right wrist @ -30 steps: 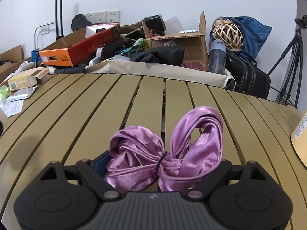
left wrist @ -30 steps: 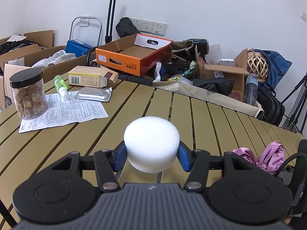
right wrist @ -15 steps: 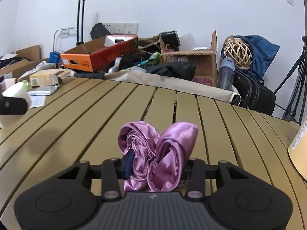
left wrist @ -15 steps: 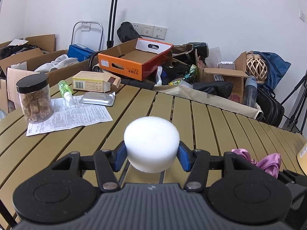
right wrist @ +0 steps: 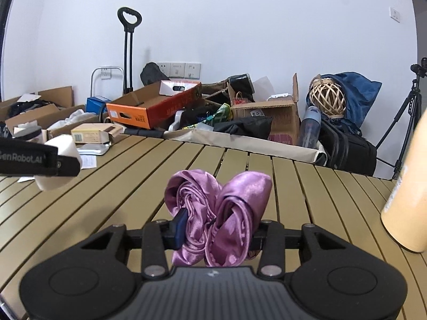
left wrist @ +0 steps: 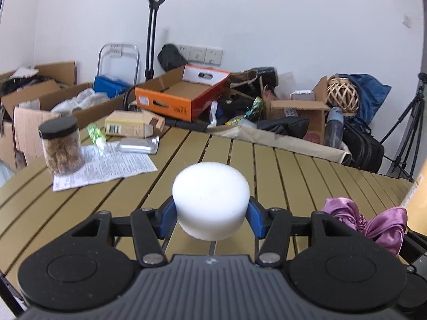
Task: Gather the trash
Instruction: 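Lift the foam puck and purple bow and carry both down toward the black bin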
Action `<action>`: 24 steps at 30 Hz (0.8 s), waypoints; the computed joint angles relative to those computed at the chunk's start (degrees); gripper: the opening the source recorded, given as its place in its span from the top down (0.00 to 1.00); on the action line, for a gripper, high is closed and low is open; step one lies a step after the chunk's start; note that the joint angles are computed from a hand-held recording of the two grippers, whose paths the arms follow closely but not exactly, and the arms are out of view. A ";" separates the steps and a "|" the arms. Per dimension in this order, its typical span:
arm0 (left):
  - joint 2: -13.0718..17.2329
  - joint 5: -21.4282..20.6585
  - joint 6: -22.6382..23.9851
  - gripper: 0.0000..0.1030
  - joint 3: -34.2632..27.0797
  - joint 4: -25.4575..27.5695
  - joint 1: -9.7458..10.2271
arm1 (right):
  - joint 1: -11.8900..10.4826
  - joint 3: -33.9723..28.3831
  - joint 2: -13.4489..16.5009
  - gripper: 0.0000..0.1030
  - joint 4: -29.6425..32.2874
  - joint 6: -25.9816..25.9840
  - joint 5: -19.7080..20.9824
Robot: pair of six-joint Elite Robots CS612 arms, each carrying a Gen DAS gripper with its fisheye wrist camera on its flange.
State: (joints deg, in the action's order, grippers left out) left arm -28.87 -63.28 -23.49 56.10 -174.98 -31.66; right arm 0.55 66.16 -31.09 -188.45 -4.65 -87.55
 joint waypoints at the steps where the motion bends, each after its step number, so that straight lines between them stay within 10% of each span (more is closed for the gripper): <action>1: -0.32 0.59 0.48 0.46 0.62 -0.73 -0.21 | -0.07 1.30 -0.68 0.62 -0.83 0.23 0.22; 24: -9.61 3.06 1.21 0.46 23.71 -17.43 -4.59 | -2.20 27.01 -12.69 0.62 -14.75 1.16 3.58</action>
State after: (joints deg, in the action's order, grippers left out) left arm -38.48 -60.22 -22.28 79.81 -192.40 -36.25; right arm -1.65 93.18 -43.78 -203.19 -3.48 -83.97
